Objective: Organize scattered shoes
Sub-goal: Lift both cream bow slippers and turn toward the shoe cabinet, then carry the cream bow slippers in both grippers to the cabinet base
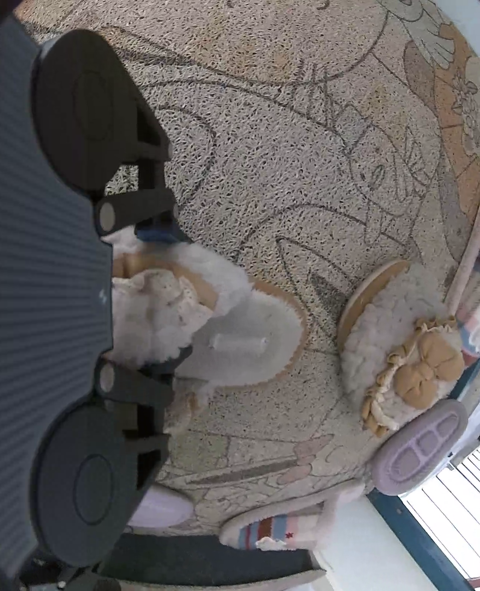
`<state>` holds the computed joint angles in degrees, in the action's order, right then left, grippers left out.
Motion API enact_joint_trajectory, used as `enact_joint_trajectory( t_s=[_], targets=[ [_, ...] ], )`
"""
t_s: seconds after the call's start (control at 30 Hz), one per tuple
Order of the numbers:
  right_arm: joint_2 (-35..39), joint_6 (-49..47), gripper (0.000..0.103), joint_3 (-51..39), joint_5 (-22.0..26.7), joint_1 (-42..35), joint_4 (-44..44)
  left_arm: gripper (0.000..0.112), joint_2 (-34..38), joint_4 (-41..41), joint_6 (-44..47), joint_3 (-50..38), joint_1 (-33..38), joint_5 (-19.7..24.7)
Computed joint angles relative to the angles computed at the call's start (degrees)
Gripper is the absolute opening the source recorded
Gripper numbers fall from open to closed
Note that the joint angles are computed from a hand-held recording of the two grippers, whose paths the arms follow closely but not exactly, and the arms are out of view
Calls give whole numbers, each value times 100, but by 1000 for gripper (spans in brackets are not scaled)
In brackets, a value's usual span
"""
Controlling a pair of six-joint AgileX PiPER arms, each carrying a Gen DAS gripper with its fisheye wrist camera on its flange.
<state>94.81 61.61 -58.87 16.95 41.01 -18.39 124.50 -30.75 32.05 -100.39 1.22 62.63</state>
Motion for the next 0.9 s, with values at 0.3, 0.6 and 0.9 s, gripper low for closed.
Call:
enact_joint_trajectory(
  t_s=[0.3, 0.6, 0.9],
  targets=[
    [731, 428, 49, -623, 81, 144, -753, 33, -164, 67, 13, 184, 15, -196],
    [966, -94, 38, -977, 49, 57, -811, 26, -183, 109, -299, 58, 400, -96],
    [1461, -1146, 36, -1627, -73, 14, -232, 26, -186, 124, -624, -31, 867, -93]
  ],
)
